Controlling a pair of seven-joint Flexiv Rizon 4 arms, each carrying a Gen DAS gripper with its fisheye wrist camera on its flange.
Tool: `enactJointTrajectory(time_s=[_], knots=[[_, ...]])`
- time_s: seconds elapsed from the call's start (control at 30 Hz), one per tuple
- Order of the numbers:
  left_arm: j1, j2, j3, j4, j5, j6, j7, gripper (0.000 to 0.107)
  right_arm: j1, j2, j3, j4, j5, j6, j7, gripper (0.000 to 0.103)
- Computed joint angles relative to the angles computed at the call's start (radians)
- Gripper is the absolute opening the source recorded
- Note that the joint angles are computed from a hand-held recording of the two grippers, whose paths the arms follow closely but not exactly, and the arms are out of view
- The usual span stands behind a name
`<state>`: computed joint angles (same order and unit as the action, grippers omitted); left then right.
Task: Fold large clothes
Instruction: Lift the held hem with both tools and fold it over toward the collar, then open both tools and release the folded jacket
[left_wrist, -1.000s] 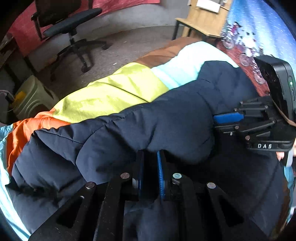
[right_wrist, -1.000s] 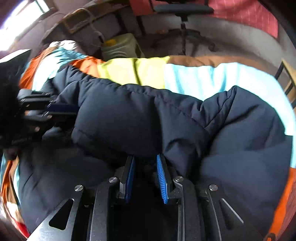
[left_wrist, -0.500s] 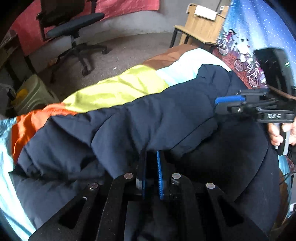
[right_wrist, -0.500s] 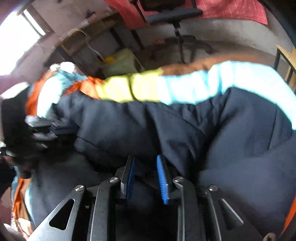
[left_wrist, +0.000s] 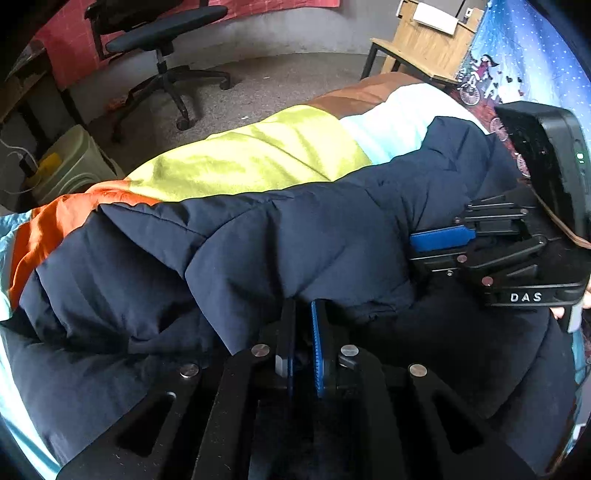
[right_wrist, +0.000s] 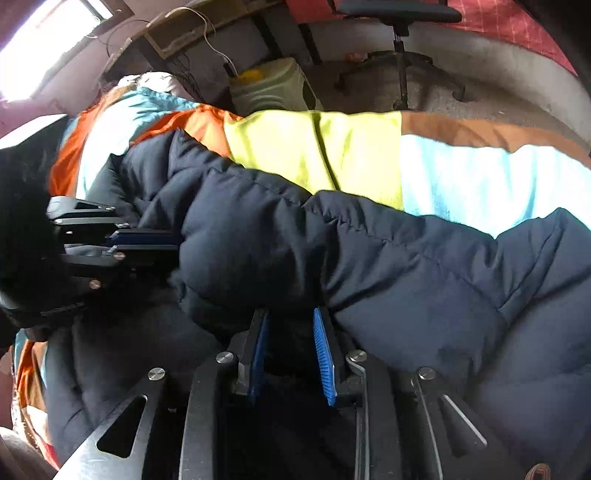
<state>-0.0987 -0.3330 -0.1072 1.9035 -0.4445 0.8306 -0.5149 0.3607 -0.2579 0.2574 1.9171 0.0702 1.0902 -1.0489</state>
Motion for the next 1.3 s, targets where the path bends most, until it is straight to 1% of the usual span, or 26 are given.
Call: enactJointTrajectory(time_s=[0.07,0.13,0.17,0.2,0.23,0.3,0.33,0.37,0.43,0.47,0.57,0.6,0.67,0.73,0.77,0.8,0.83,0.87,0.9,0.97,1.07,1.13,1.2,1.23,1.27,1.3], knots=[[-0.004,0.017,-0.002,0.022,-0.008,0.033,0.008,0.009,0.014,-0.002,-0.012,0.006,-0.030,0.008,0.029,0.023],[0.001,0.043,-0.006,0.043,-0.038,0.035,0.024,0.009,0.004,0.019,-0.004,0.036,-0.012,0.056,0.028,0.023],[0.006,0.057,-0.006,0.050,-0.055,0.021,0.032,0.009,-0.003,0.047,0.002,0.061,0.011,0.071,0.043,0.022],[0.011,0.070,-0.003,0.059,-0.073,0.011,0.040,0.009,0.001,0.079,-0.002,0.089,0.005,0.077,0.082,0.022],[0.013,0.079,0.002,0.064,-0.083,0.001,0.042,0.009,0.008,0.109,-0.012,0.121,-0.024,0.084,0.125,0.022],[0.010,0.077,0.015,0.061,-0.070,-0.015,0.023,0.009,0.020,0.193,-0.047,0.220,-0.173,0.095,0.284,0.022],[0.009,0.069,0.019,0.057,-0.067,-0.020,0.003,0.009,0.016,0.212,-0.054,0.248,-0.207,0.097,0.334,0.022],[0.007,0.064,0.020,0.053,-0.067,-0.020,-0.017,0.009,0.005,0.211,-0.045,0.251,-0.176,0.094,0.332,0.017],[0.001,0.060,0.022,0.055,-0.074,-0.004,-0.064,0.009,-0.006,0.177,-0.031,0.237,-0.066,0.104,0.281,0.014],[0.001,0.067,0.022,0.061,-0.078,0.002,-0.075,0.009,-0.009,0.167,-0.031,0.236,-0.058,0.112,0.282,0.013],[0.005,0.102,0.022,0.086,-0.100,0.015,-0.064,0.009,-0.004,0.175,-0.039,0.244,-0.103,0.125,0.364,0.013],[0.008,0.118,0.023,0.098,-0.117,0.017,-0.052,0.009,0.000,0.194,-0.042,0.261,-0.146,0.134,0.410,0.015],[0.016,0.145,0.028,0.121,-0.158,0.016,-0.023,0.010,0.002,0.232,-0.044,0.290,-0.241,0.127,0.488,0.015],[0.011,0.175,0.038,0.148,-0.177,0.034,-0.025,0.010,-0.005,0.270,-0.040,0.319,-0.343,0.123,0.568,0.018],[0.006,0.185,0.043,0.158,-0.172,0.045,-0.038,0.011,-0.011,0.295,-0.035,0.330,-0.402,0.110,0.619,0.026],[0.004,0.201,0.050,0.169,-0.171,0.047,-0.049,0.013,-0.018,0.317,-0.027,0.337,-0.455,0.089,0.668,0.039],[0.004,0.217,0.055,0.179,-0.180,0.044,-0.050,0.021,-0.028,0.339,-0.018,0.344,-0.506,0.076,0.720,0.046],[0.004,0.231,0.059,0.189,-0.195,0.043,-0.048,0.031,-0.037,0.354,-0.010,0.350,-0.547,0.072,0.765,0.055],[0.002,0.247,0.063,0.200,-0.215,0.044,-0.043,0.037,-0.047,0.379,0.003,0.359,-0.600,0.056,0.826,0.060],[-0.002,0.294,0.074,0.235,-0.295,0.040,-0.022,0.057,-0.055,0.415,0.027,0.365,-0.659,0.015,0.900,0.067],[-0.018,0.357,0.094,0.274,-0.374,0.025,-0.019,0.069,-0.055,0.470,0.060,0.376,-0.705,-0.043,0.964,0.077],[-0.028,0.402,0.111,0.299,-0.401,0.013,-0.026,0.069,-0.048,0.498,0.086,0.374,-0.727,-0.090,1.006,0.080],[-0.041,0.459,0.127,0.332,-0.410,0.009,-0.025,0.074,-0.038,0.530,0.109,0.376,-0.744,-0.134,1.036,0.087],[-0.049,0.480,0.135,0.344,-0.417,0.006,-0.018,0.086,-0.032,0.549,0.129,0.372,-0.759,-0.167,1.061,0.088],[-0.060,0.514,0.144,0.365,-0.433,0.006,0.000,0.095,-0.026,0.566,0.141,0.374,-0.769,-0.187,1.080,0.093],[-0.070,0.539,0.152,0.381,-0.449,0.012,0.014,0.097,-0.020,0.580,0.157,0.372,-0.781,-0.211,1.104,0.098]])
